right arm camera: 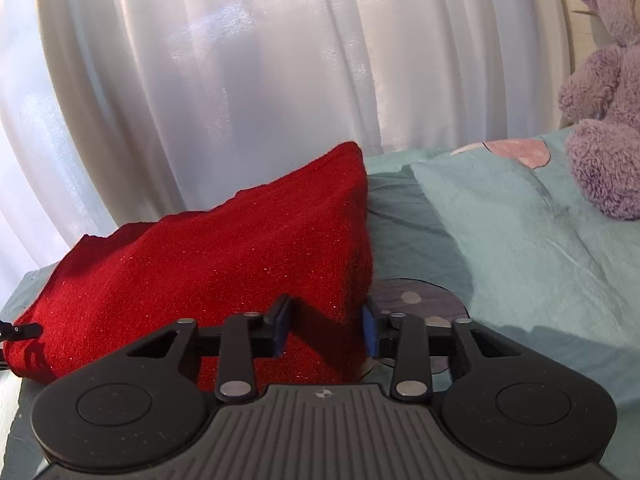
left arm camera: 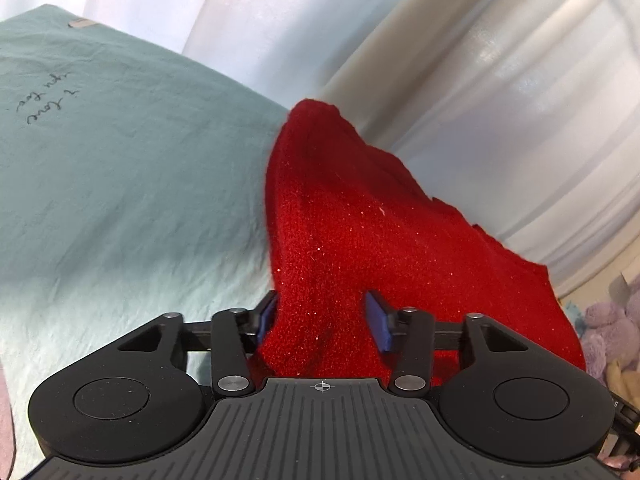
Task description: Fold small clothes
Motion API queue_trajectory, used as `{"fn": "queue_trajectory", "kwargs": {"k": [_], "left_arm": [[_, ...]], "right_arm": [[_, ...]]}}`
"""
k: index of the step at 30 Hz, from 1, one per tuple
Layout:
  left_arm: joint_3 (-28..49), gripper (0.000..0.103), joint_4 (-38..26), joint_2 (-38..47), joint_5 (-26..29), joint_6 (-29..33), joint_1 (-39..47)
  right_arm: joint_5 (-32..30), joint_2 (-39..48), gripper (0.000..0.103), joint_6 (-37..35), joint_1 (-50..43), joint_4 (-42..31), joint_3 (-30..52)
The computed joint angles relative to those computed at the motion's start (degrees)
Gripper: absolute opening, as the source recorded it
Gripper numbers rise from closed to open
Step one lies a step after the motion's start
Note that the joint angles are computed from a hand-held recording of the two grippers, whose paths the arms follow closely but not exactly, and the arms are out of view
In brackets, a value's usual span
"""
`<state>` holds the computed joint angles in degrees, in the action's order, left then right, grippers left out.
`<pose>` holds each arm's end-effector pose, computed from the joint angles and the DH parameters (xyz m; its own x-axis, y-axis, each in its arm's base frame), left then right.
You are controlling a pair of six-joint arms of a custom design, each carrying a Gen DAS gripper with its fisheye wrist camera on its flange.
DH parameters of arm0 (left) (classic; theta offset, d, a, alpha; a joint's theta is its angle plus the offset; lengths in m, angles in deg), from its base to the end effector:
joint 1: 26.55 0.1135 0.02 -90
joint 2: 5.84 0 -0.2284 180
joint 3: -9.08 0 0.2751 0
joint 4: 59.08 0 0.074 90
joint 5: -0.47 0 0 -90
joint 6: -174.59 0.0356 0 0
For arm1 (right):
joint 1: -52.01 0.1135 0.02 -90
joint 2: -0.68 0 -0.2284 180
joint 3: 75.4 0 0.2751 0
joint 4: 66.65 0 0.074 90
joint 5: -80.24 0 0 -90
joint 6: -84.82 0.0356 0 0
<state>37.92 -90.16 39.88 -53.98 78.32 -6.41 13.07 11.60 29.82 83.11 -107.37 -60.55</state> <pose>0.1881 0.0469 0.1207 -0.7024 -0.3523 -0.6185 0.0087 0.8646 -0.5024 0.1405 0.0686 0.1117 -0.5405 0.2913 -0.7893 0.1221 0.9554 0.2690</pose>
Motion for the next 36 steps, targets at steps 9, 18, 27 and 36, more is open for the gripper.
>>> {"fn": "queue_trajectory", "kwargs": {"k": [9,18,27,36], "left_arm": [[-0.4,0.04,-4.6,-7.3,-9.5,3.4,-2.8],[6.0,0.062,-9.7,8.3,8.9,5.9,9.3],[6.5,0.063,-1.0,12.9,8.3,-2.0,3.6],[9.2,0.051,6.5,21.8,11.8,-8.7,3.4]], "right_arm": [[12.0,19.8,0.013,0.9,5.6,2.1,8.3],[16.8,14.8,0.03,4.1,9.2,-7.3,10.9],[11.4,45.5,0.029,2.7,19.2,15.2,22.3],[11.5,68.0,0.014,3.9,23.0,24.8,34.4]]}}
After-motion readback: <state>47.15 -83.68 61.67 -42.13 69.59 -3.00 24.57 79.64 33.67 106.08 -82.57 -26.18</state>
